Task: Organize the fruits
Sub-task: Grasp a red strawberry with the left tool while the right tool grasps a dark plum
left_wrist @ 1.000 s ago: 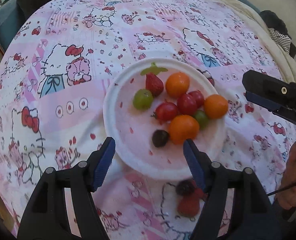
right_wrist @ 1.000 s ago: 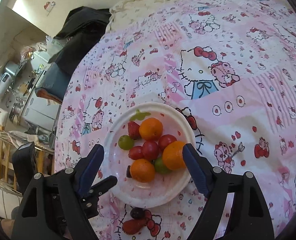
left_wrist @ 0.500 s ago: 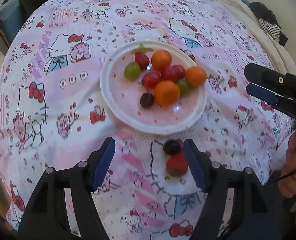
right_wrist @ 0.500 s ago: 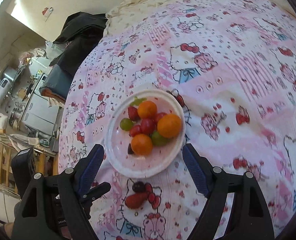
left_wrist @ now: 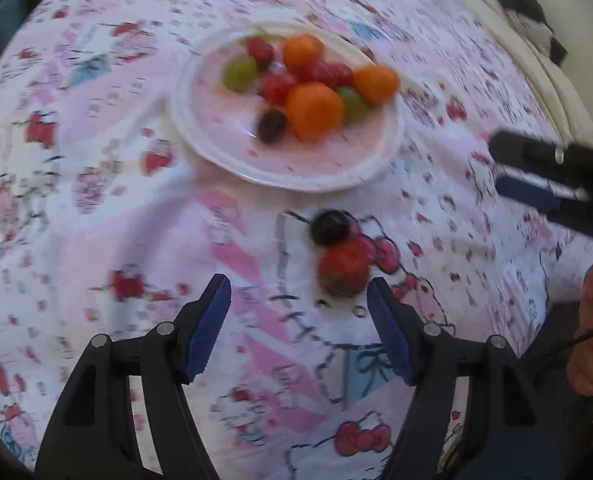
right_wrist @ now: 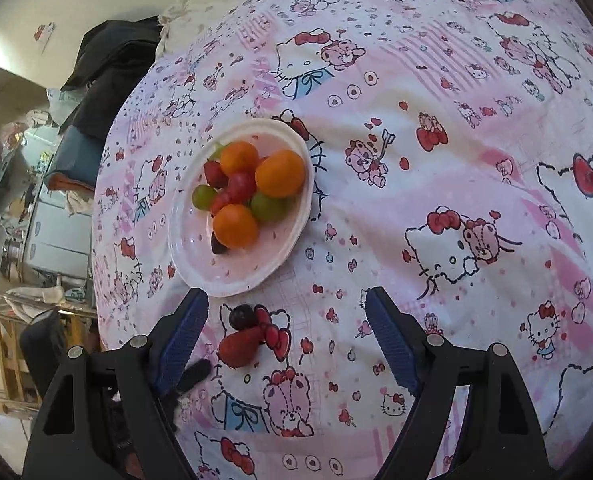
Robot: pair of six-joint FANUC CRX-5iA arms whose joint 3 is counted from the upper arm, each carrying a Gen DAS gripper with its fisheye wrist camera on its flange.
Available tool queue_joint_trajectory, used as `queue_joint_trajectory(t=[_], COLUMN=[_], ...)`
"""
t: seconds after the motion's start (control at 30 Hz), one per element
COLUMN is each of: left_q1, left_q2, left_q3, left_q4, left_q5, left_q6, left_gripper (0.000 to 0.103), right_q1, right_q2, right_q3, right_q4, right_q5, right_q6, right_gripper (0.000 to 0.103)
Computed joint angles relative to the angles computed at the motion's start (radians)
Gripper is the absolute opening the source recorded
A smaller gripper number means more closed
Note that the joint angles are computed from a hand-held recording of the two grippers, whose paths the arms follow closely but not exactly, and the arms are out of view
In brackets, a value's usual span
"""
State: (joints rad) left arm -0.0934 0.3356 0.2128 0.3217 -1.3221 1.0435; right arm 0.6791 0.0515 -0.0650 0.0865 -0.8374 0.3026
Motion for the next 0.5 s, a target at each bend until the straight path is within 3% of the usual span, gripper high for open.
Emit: queue_joint_trajectory(t=[0.1, 0.17, 0.3, 0.37, 0.5], left_q1=[-0.026, -0.043, -0.061, -0.069, -0.064], left_q2=[0.008, 0.024, 0.038, 0.033, 0.035], left_q3=[-0.014, -0.007, -0.004, -0.009, -0.006], left_q4=[0.006, 0.002, -0.009, -0.018, -0.011], left_q5=[0.014, 0.013, 0.039, 0.057, 0.051], left_q6=[-0.031, -0.035, -0.040, -0.069, -0.097], left_gripper=[0.066, 0.054, 0.049, 0.032, 0.028], right_q1=[-0.003, -0.005, -0.014, -0.016, -0.020], right_q2=[-0.013, -0.022, -0.033, -0.029, -0.023], right_q3=[-0.016, -0.027, -0.039, -0.032, -0.022], right_q4=[0.000, 0.010, -0.004, -0.013, -0.025], right_q5=[0.018, 0.030, 0.051, 0.049, 0.061], right_q6=[-0.003, -0.019, -0.026, -0.012, 0.008], right_gripper=[0.083, 0.083, 0.083, 0.083, 0.083])
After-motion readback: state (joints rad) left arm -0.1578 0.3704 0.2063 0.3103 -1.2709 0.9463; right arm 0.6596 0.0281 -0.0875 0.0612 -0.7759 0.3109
